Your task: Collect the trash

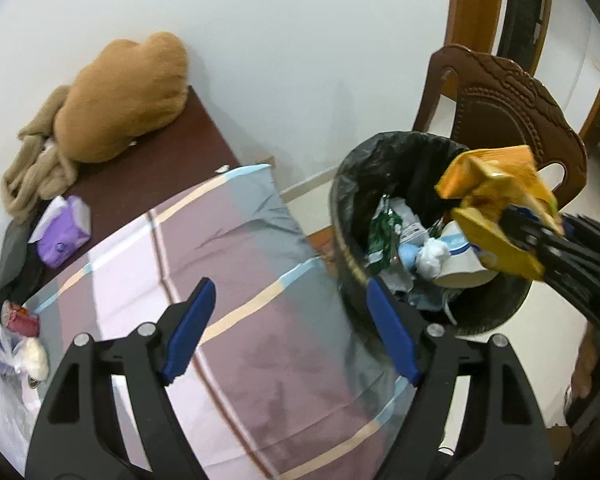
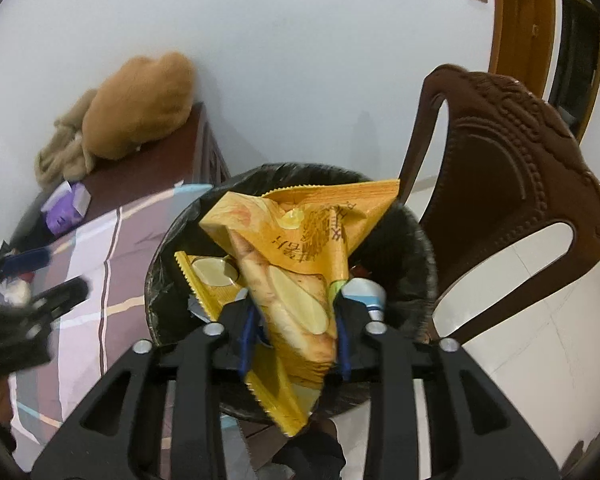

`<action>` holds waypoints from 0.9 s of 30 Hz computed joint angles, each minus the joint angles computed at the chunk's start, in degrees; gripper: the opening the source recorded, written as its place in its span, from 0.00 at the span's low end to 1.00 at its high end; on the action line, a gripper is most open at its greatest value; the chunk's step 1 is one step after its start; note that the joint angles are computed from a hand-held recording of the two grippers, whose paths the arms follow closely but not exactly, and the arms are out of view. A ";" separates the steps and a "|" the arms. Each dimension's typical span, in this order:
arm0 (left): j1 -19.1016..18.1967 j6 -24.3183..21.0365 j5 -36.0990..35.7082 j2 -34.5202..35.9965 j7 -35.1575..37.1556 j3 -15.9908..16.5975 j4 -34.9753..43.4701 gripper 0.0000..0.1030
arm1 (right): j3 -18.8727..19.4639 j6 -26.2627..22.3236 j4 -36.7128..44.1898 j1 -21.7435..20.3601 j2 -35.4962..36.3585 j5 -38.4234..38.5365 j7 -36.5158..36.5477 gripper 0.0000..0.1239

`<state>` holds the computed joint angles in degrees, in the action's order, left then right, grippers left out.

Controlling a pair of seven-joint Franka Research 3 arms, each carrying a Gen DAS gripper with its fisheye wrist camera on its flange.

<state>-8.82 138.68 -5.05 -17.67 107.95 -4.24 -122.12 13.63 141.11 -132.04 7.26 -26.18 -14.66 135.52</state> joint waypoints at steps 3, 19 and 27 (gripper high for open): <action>0.58 1.73 0.05 -3.60 0.53 1.06 -2.98 0.82 | 1.59 -2.31 2.14 -0.47 1.10 -1.98 1.79 0.57; 5.89 1.01 7.82 -18.88 -5.81 5.17 -11.89 0.92 | 8.75 -16.81 12.81 4.30 -0.70 -10.52 5.96 0.81; 1.97 -2.46 3.88 -23.41 -3.76 7.01 -12.19 0.97 | 8.45 -22.57 15.16 7.82 -1.15 -9.85 6.92 0.81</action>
<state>-6.85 136.22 -1.17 -41.08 104.19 2.77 -134.31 22.08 118.54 -116.88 15.09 -27.33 -24.51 142.44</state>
